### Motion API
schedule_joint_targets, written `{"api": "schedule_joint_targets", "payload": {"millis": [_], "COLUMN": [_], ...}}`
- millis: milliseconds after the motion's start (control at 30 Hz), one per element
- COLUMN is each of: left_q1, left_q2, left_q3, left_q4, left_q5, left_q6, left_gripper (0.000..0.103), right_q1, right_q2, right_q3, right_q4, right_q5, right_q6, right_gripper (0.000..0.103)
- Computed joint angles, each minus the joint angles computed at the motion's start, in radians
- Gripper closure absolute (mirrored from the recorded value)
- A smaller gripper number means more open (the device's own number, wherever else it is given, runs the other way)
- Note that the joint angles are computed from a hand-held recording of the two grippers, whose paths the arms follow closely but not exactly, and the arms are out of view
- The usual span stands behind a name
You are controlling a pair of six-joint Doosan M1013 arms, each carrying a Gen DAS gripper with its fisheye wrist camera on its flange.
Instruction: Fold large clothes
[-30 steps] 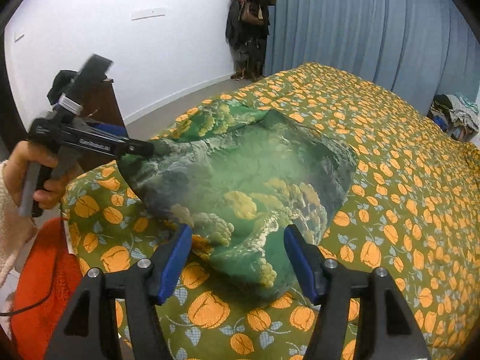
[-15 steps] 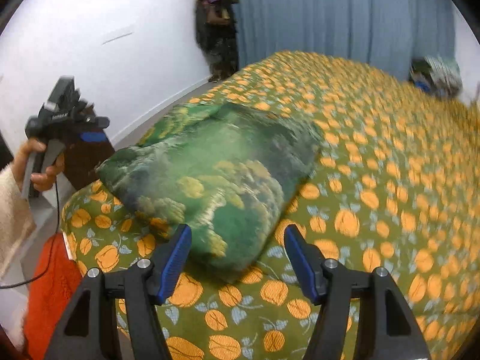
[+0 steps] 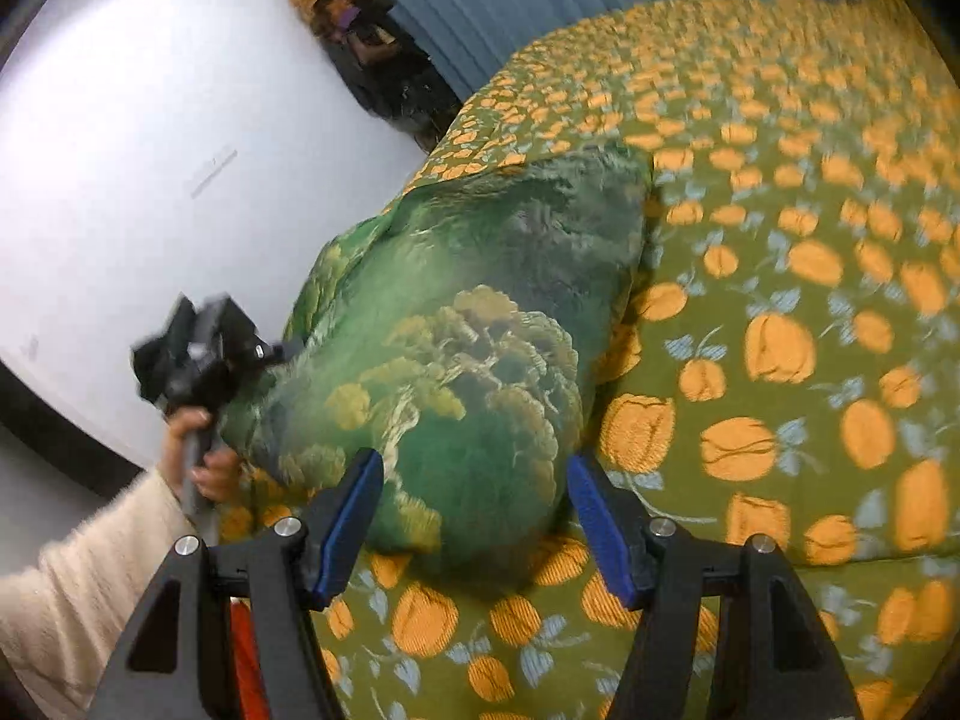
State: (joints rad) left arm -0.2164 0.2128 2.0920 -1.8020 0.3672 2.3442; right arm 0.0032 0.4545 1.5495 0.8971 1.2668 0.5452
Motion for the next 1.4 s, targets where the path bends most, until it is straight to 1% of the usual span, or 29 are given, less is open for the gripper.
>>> {"api": "schedule_joint_targets", "payload": {"millis": [67, 133, 167, 233, 267, 367, 433, 500, 533, 567, 600, 633, 667, 700, 733, 767, 833, 867, 1000, 1100, 1167, 1200, 1267, 1300, 1333, 1400], "left_q1": [0.007, 0.011, 0.014, 0.02, 0.023, 0.031, 0.029, 0.026, 0.027, 0.028, 0.025, 0.021, 0.015, 0.003, -0.007, -0.012, -0.02, -0.026, -0.042, -0.038, -0.029, -0.025, -0.01, -0.004, 0.014, 0.019], "left_q2": [0.015, 0.028, 0.034, 0.045, 0.051, 0.074, 0.083, 0.087, 0.093, 0.095, 0.096, 0.099, 0.094, 0.08, 0.069, 0.06, 0.044, 0.033, 0.005, 0.011, 0.034, 0.046, 0.087, 0.106, 0.103, 0.146], "left_q3": [-0.002, -0.009, -0.013, -0.022, -0.027, -0.05, -0.055, -0.062, -0.068, -0.073, -0.081, -0.09, -0.094, -0.093, -0.097, -0.098, -0.1, -0.103, -0.133, -0.175, -0.216, -0.23, -0.267, -0.279, -0.265, -0.282], "left_q4": [-0.025, -0.016, -0.006, 0.024, 0.049, 0.093, 0.1, 0.117, 0.125, 0.145, 0.19, 0.216, 0.223, 0.247, 0.293, 0.313, 0.321, 0.325, 0.445, 0.53, 0.631, 0.648, 0.669, 0.674, 0.652, 0.685], "left_q5": [0.023, 0.034, 0.041, 0.053, 0.058, 0.072, 0.069, 0.063, 0.069, 0.074, 0.066, 0.059, 0.05, 0.03, 0.008, -0.004, -0.024, -0.038, -0.082, -0.108, -0.108, -0.106, -0.092, -0.083, -0.066, -0.049], "left_q6": [0.031, 0.025, 0.02, -0.003, -0.025, -0.068, -0.075, -0.095, -0.106, -0.131, -0.187, -0.214, -0.212, -0.233, -0.271, -0.287, -0.293, -0.291, -0.373, -0.43, -0.516, -0.532, -0.56, -0.569, -0.545, -0.611], "left_gripper": [0.0, 0.0, 0.0, 0.0, 0.0, 0.0, 0.0, 0.0, 0.0, 0.0, 0.0, 0.007, 0.022, 0.026, 0.033, 0.038, 0.041, 0.042, 0.042, 0.041, 0.041, 0.041, 0.039, 0.038, 0.035, 0.029], "right_q1": [0.008, 0.02, 0.026, 0.038, 0.045, 0.059, 0.072, 0.084, 0.091, 0.097, 0.101, 0.105, 0.109, 0.111, 0.113, 0.116, 0.114, 0.112, 0.1, 0.102, 0.112, 0.1, 0.104, 0.104, 0.107, 0.113], "right_q2": [0.047, 0.084, 0.099, 0.129, 0.148, 0.197, 0.231, 0.237, 0.233, 0.223, 0.21, 0.191, 0.176, 0.163, 0.146, 0.136, 0.109, 0.097, 0.088, 0.11, 0.138, 0.154, 0.197, 0.209, 0.23, 0.27], "right_q3": [-0.033, -0.062, -0.075, -0.094, -0.11, -0.156, -0.19, -0.205, -0.209, -0.208, -0.199, -0.184, -0.17, -0.158, -0.143, -0.134, -0.109, -0.1, -0.114, -0.167, -0.214, -0.238, -0.3, -0.314, -0.341, -0.389], "right_q4": [0.013, 0.018, 0.02, 0.041, 0.056, 0.065, 0.053, 0.033, 0.011, -0.008, -0.02, -0.032, -0.041, -0.044, -0.043, -0.033, 0.011, 0.034, 0.131, 0.164, 0.172, 0.167, 0.15, 0.14, 0.122, 0.077], "right_q5": [0.038, 0.065, 0.078, 0.086, 0.094, 0.143, 0.171, 0.169, 0.161, 0.147, 0.125, 0.093, 0.064, 0.048, 0.026, 0.014, -0.001, 0.001, 0.052, 0.073, 0.079, 0.097, 0.109, 0.111, 0.112, 0.126], "right_q6": [0.043, 0.078, 0.092, 0.107, 0.115, 0.167, 0.224, 0.246, 0.255, 0.252, 0.232, 0.194, 0.157, 0.133, 0.096, 0.073, 0.01, -0.019, -0.083, -0.088, -0.07, -0.067, -0.027, -0.016, 0.007, 0.074], "right_gripper": [0.037, 0.037, 0.034, 0.023, 0.021, 0.005, 0.002, 0.001, 0.001, 0.007, 0.012, 0.021, 0.028, 0.031, 0.035, 0.038, 0.04, 0.04, 0.04, 0.04, 0.04, 0.04, 0.04, 0.04, 0.04, 0.04]}}
